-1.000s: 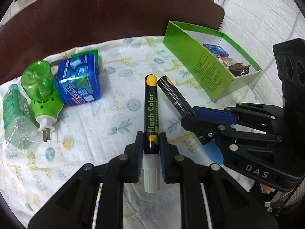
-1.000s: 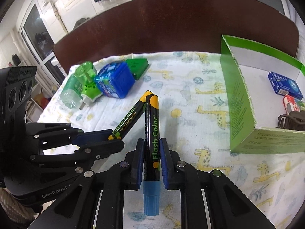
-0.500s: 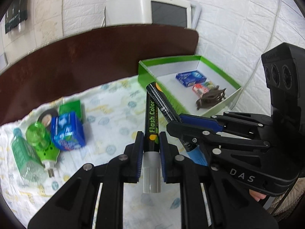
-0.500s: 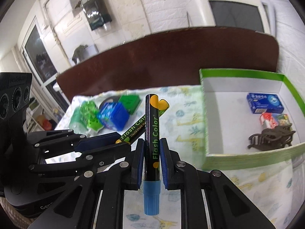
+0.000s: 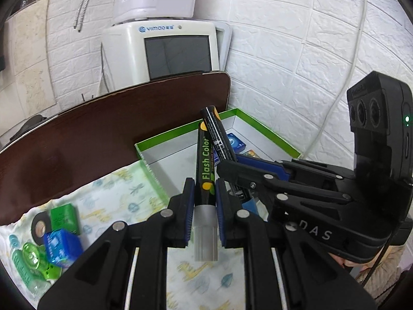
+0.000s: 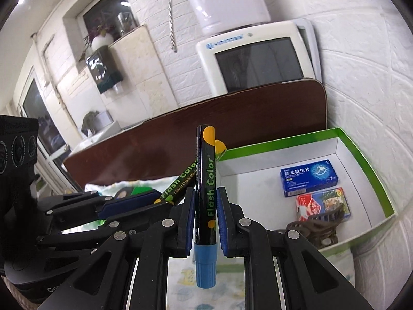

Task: Organize rigid objects
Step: 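Carry both markers into the green box and open both grippers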

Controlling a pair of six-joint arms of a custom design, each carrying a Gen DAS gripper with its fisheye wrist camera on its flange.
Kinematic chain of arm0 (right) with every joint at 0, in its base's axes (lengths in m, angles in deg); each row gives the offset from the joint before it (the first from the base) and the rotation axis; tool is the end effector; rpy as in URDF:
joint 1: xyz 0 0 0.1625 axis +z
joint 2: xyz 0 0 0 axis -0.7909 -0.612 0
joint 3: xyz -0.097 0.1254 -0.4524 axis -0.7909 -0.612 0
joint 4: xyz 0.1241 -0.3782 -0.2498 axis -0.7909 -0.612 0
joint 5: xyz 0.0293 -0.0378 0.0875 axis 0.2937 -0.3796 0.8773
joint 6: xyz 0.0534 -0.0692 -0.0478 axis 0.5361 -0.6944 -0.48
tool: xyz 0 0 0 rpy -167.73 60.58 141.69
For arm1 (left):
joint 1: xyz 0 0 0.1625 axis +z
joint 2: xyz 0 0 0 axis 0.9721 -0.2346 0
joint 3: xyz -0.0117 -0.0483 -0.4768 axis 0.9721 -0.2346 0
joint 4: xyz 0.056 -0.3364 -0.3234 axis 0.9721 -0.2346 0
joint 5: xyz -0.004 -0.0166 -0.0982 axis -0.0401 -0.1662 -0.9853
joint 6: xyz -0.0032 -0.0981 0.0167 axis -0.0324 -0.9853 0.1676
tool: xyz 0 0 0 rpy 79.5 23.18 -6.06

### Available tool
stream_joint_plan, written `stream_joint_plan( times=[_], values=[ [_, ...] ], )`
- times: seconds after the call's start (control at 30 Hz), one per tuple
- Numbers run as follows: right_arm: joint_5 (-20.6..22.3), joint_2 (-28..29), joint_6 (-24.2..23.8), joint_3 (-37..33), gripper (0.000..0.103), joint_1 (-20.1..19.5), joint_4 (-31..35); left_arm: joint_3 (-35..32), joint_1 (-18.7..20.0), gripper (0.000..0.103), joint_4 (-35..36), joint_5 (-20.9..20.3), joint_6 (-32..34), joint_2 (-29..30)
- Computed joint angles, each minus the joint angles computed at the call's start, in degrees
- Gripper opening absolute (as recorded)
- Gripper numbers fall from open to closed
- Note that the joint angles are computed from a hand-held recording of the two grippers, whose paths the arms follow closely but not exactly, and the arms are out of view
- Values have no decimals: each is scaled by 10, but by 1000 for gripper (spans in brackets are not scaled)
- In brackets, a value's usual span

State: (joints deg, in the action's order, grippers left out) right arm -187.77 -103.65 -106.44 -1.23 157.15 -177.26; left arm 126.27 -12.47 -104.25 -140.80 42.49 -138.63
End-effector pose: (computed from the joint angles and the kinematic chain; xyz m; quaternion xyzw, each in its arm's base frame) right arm 0.3416 -0.8197 0.1155 0.2829 -0.8915 0.3423 0.0892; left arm -0.1838 -0.7852 0.2928 0.2990 0.8756 -0.3135 0.2135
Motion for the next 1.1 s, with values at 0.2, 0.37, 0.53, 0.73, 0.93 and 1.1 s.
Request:
stream_joint_plan(
  times=[0.2,0.37,0.53,0.73,0.93,1.1],
  values=[
    [22,15,32,-42,18,-21,44,-46,3,14,35,13,-24,35],
    [30,30,42,-68,18,-32,70,-67,7,14,56,26,-32,54],
    [28,42,51,-90,18,-40,91,-87,11,14,72,36,-35,73],
    [3,53,55,-109,18,-43,109,-106,17,14,93,39,-43,88],
    [-10,62,63,-122,18,-45,129,-111,20,14,106,43,-53,95],
    [-23,71,63,-132,18,-42,138,-111,22,14,116,50,-65,95]
  ],
)
